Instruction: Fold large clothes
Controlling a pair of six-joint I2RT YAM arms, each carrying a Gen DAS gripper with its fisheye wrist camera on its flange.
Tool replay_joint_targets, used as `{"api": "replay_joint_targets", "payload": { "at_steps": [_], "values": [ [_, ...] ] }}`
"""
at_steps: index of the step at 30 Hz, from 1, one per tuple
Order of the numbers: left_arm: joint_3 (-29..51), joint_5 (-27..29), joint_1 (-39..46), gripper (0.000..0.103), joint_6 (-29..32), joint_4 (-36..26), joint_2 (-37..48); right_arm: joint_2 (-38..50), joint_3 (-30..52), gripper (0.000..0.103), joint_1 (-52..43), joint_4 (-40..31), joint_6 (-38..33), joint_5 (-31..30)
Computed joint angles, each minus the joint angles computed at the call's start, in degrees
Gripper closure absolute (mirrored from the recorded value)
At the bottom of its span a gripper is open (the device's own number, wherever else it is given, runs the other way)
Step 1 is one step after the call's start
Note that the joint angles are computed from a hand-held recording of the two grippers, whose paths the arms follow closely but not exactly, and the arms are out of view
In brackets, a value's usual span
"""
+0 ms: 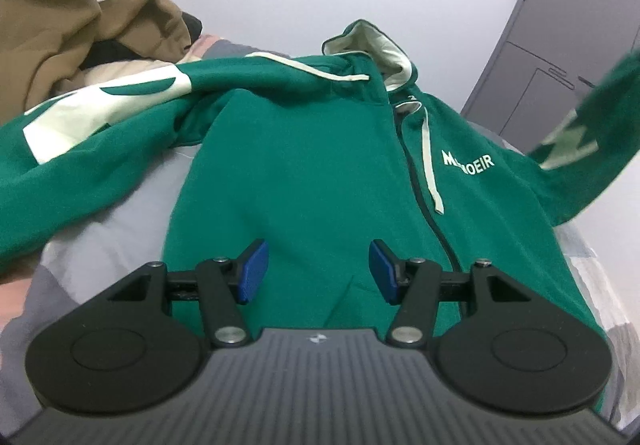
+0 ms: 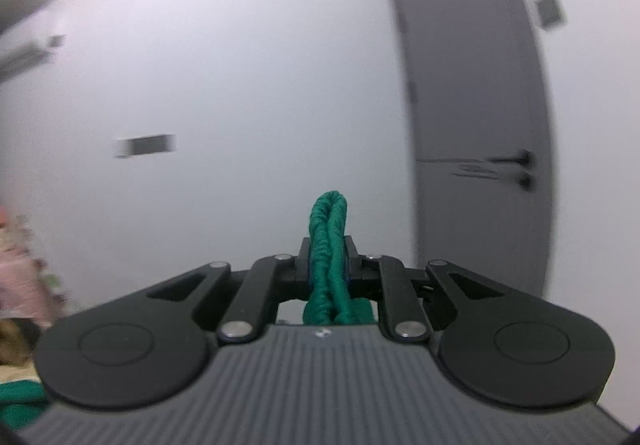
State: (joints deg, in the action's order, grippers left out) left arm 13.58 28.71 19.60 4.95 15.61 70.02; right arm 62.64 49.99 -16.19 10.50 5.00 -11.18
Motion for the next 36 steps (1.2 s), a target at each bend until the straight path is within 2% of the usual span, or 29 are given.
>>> {"api": "replay_joint_targets", "payload": {
  "at_steps": [2, 8, 11, 12, 16, 21, 22, 26, 27, 29, 30, 31, 36],
  "values": [
    [-0.16, 3.86, 3.28, 0.042, 2.15, -3.44, -2.39, -6.71, -2.6, 0.087, 8.02, -3.17, -1.61, 3.91],
    [-0.08, 14.86, 13.94, 0.041, 9.34, -13.56, -9.22, -12.38, -4.74, 0.087, 35.17, -5.74, -4.1, 20.45],
    [1.26, 20.06, 20.02, 0.041, 11.08, -16.7, -8.71, -11.02, -6.92, 0.087, 48.76, -3.66, -4.75, 28.96],
    [2.13, 21.62, 21.66, 0.041, 10.94, -17.24, -7.69, -9.14, -7.27, 0.087, 49.69, -2.24, -4.58, 28.68],
    [4.26, 25.89, 26.7, 0.041, 8.43, -15.17, -4.44, -2.52, -12.46, 0.087, 63.48, 2.64, 0.59, 35.88],
    [6.97, 29.91, 31.75, 0.041, 10.77, -16.57, 0.57, 12.03, -15.68, 0.085, 71.98, 8.21, 6.65, 38.6],
    [7.72, 30.75, 32.4, 0.041, 11.6, -17.62, 1.62, 14.41, -16.06, 0.085, 74.63, 8.45, 8.41, 40.26],
    [8.08, 33.21, 33.66, 0.041, 13.33, -17.7, 3.39, 21.72, -14.02, 0.081, 78.1, 7.53, 12.47, 38.78],
    [8.06, 33.4, 33.59, 0.041, 13.78, -17.81, 3.37, 21.6, -14.16, 0.077, 78.81, 6.53, 13.05, 38.29],
    [8.18, 33.44, 32.98, 0.041, 14.08, -18.46, 3.37, 18.6, -15.84, 0.057, 79.53, 4.49, 13.21, 37.21],
    [8.17, 33.54, 32.46, 0.041, 14.25, -18.63, 3.36, 16.67, -16.51, 0.041, 79.51, 3.04, 13.42, 36.13],
    [7.99, 33.63, 31.9, 0.041, 14.83, -19.07, 2.89, 15.06, -16.96, 0.033, 79.77, 1.6, 13.89, 35.31],
    [7.04, 34.85, 31.51, 0.041, 22.14, -26.46, -0.96, 4.08, -20.47, 0.033, 80.68, -8.01, 16.91, 32.33]
  ]
}}
